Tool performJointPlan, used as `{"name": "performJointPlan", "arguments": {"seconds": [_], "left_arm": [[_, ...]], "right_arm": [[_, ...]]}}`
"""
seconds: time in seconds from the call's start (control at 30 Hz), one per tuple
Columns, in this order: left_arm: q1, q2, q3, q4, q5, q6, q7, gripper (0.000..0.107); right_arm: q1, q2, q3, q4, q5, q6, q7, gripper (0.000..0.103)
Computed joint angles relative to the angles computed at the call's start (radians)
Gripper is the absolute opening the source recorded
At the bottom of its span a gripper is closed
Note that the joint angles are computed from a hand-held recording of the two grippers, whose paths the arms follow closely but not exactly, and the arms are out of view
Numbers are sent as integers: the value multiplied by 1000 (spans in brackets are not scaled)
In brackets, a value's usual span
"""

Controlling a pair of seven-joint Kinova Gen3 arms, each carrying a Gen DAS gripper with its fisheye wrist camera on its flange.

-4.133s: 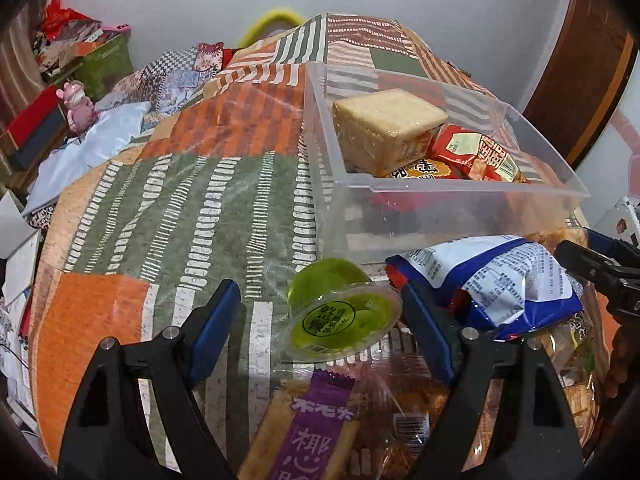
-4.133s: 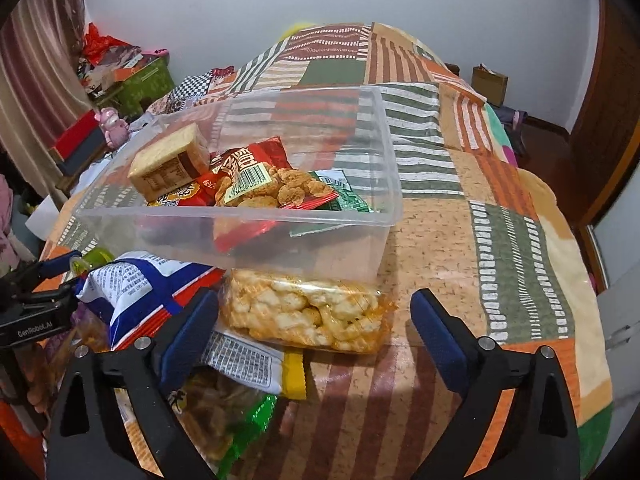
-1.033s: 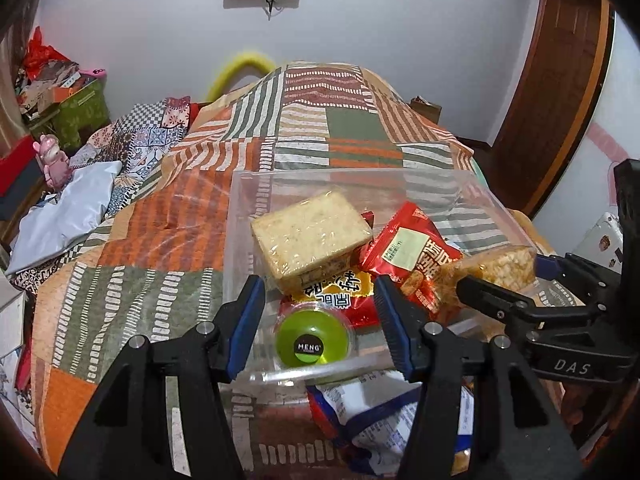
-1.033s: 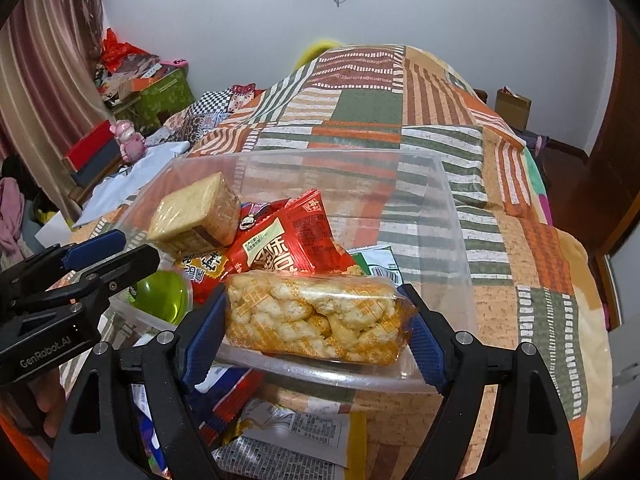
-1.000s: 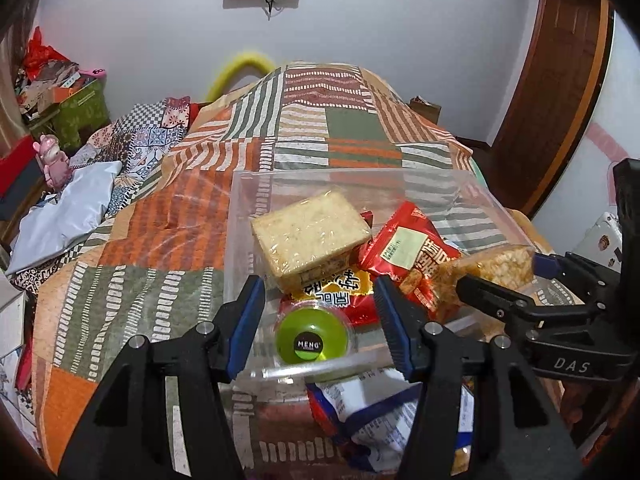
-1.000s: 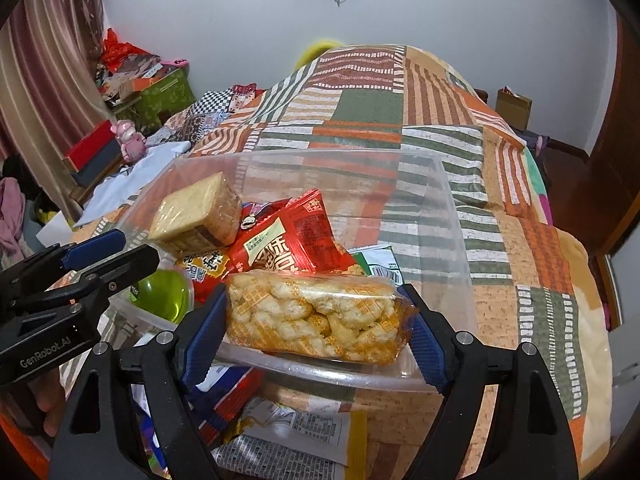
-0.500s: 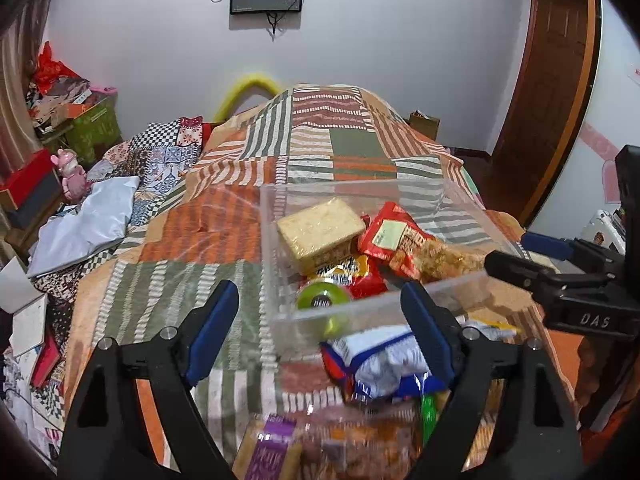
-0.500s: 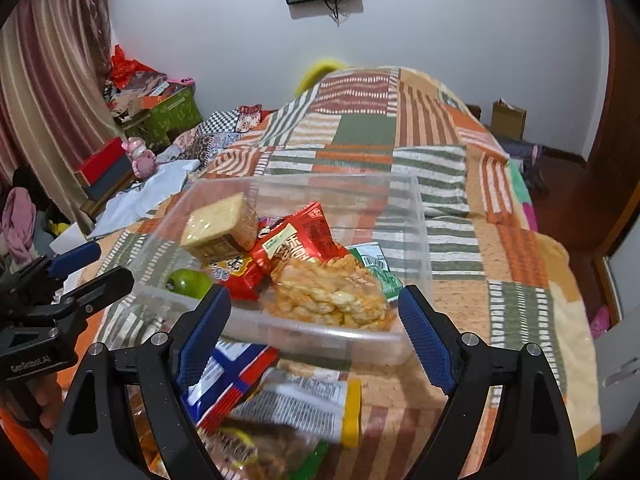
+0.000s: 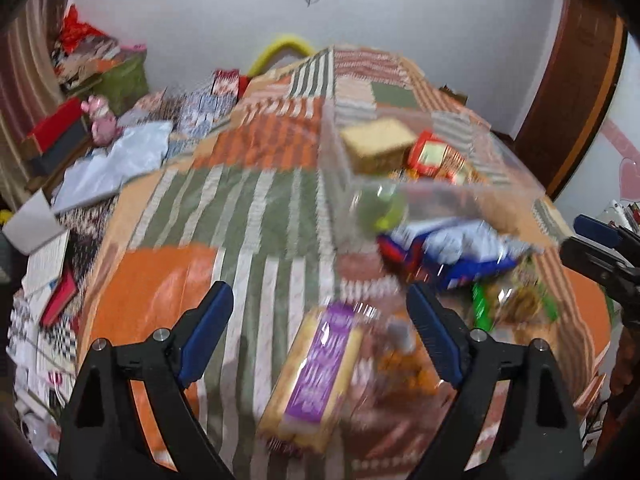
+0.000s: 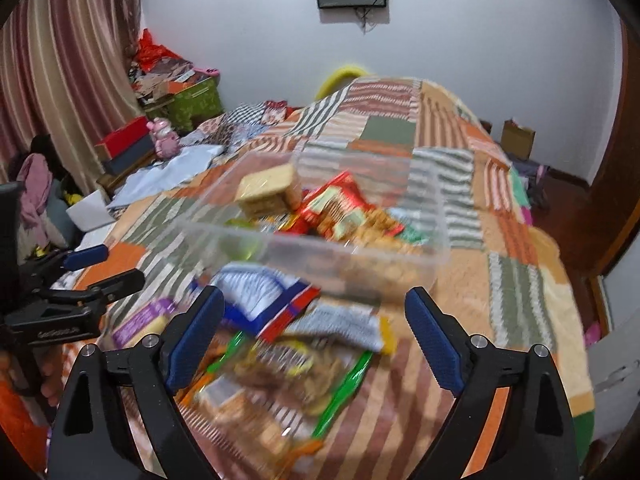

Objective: Organize snacks
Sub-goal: 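Grasp the purple coconut roll pack with the left tool while the right tool grasps a biscuit pack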

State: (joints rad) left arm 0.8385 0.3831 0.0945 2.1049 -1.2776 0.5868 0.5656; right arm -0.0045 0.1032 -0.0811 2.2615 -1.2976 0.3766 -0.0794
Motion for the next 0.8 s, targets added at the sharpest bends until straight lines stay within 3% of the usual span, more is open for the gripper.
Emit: {"name": "performJointPlan", "arguments": {"seconds": [0.23,0.4,0.5,0.6,0.67,0.8], "left_arm": [[24,37,-11,54,-6,-54,88,89],[49,46,-31,85,-85,-76,212,89],[36,48,-19,92,-140,-83,261,78],[16,58,6,81,-142,-71,251,67],[-9,68,20,74,-134,-86,229,55],[-5,79,5,80,-183,-109,284,52]], "right_arm": [[-21,30,-14,47,102,2,-84,91],[-13,58,-43,61,166,-8,-133,91],[13,83,-55,54,202,33,-150,89],[14,86,-85,67,194,-7,-135,88],[20,90,-99,66,187,-17,-129,80],[54,105,-115,62,142,-2,-82,71]]}}
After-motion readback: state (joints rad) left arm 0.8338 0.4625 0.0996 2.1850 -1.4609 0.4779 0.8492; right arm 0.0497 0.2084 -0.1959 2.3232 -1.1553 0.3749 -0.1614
